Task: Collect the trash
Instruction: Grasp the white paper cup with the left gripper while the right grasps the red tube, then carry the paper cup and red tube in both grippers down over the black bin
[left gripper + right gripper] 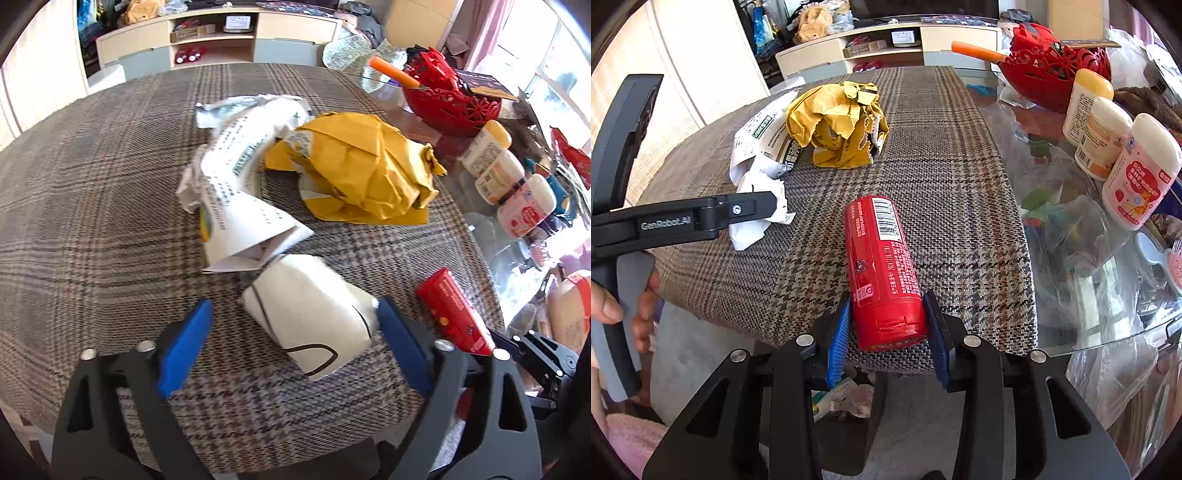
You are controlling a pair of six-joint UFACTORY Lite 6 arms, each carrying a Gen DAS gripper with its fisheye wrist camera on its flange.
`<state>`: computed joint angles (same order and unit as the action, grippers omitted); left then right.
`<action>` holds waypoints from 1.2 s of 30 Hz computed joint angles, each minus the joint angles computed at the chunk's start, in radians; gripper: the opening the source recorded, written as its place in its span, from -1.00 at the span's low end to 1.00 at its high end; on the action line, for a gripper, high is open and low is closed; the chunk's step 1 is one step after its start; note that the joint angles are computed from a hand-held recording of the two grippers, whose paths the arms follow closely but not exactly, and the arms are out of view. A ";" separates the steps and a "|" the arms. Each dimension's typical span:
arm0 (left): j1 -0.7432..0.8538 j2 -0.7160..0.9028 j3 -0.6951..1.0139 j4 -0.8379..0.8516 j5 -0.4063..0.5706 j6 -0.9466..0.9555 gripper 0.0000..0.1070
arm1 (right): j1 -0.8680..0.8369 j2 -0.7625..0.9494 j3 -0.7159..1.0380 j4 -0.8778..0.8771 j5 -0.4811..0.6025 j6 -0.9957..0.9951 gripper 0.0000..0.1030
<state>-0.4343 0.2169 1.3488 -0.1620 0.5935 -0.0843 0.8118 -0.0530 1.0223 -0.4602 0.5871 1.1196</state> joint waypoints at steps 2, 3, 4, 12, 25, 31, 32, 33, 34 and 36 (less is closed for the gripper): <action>-0.007 0.008 0.003 -0.014 -0.002 0.013 0.30 | 0.003 -0.001 -0.002 -0.004 -0.001 0.010 -0.23; -0.018 0.003 -0.005 0.005 -0.012 0.002 0.28 | 0.005 -0.002 -0.004 -0.006 -0.001 0.015 -0.23; -0.030 -0.007 -0.020 0.030 -0.023 -0.012 0.25 | 0.008 -0.001 -0.005 -0.009 0.000 0.019 -0.23; -0.071 -0.186 -0.210 0.129 -0.041 -0.088 0.18 | 0.069 0.002 0.018 -0.039 0.049 0.073 -0.24; -0.103 -0.725 -0.620 0.158 0.077 -0.177 0.18 | 0.419 -0.089 -0.090 -0.175 0.133 0.524 -0.25; -0.201 -0.981 -0.798 0.172 0.146 -0.289 0.18 | 0.556 -0.056 -0.100 -0.127 0.159 0.627 -0.25; -0.212 -1.004 -0.822 0.168 0.155 -0.302 0.18 | 0.568 -0.041 -0.099 -0.110 0.158 0.632 -0.25; -0.232 -1.032 -0.855 0.167 0.165 -0.324 0.18 | 0.577 -0.023 -0.097 -0.096 0.159 0.641 -0.25; -0.244 -1.043 -0.875 0.166 0.168 -0.338 0.18 | 0.588 -0.005 -0.093 -0.093 0.158 0.655 -0.25; -0.273 -1.051 -0.915 0.163 0.163 -0.365 0.18 | 0.607 0.033 -0.087 -0.085 0.156 0.671 -0.25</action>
